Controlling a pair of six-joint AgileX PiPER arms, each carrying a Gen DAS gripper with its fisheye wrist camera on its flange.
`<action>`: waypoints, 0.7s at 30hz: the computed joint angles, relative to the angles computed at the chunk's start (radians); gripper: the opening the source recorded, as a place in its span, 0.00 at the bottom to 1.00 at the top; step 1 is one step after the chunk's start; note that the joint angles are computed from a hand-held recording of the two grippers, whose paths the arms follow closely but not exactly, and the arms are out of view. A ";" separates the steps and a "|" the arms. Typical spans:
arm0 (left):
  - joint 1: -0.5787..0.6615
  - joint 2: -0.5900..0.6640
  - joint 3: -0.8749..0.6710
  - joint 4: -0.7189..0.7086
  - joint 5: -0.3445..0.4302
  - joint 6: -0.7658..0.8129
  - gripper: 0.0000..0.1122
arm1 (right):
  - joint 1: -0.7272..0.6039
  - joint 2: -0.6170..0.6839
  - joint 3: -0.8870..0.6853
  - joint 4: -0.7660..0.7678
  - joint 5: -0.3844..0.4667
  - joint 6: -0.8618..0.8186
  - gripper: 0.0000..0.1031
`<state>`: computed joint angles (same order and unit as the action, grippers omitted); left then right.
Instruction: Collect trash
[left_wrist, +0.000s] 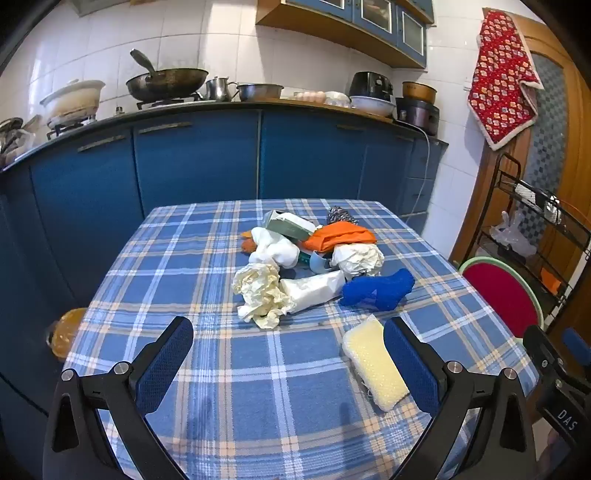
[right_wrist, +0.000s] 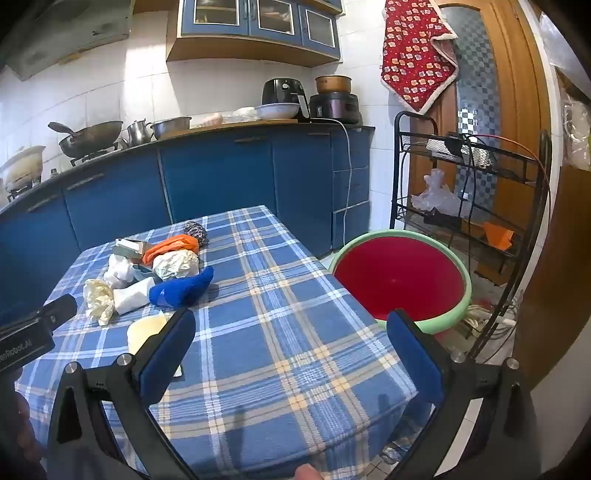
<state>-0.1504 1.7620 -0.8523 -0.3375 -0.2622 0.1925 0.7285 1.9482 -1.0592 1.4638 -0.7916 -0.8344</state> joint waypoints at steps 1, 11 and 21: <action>-0.001 0.000 0.001 -0.004 -0.001 0.004 0.91 | -0.003 -0.002 0.004 -0.004 0.001 0.001 0.98; 0.012 -0.012 0.010 0.032 0.002 -0.031 0.91 | 0.013 0.008 -0.014 0.021 -0.021 -0.030 0.99; 0.015 -0.013 0.005 0.036 0.012 -0.036 0.91 | 0.004 -0.002 -0.006 0.014 -0.005 -0.022 0.98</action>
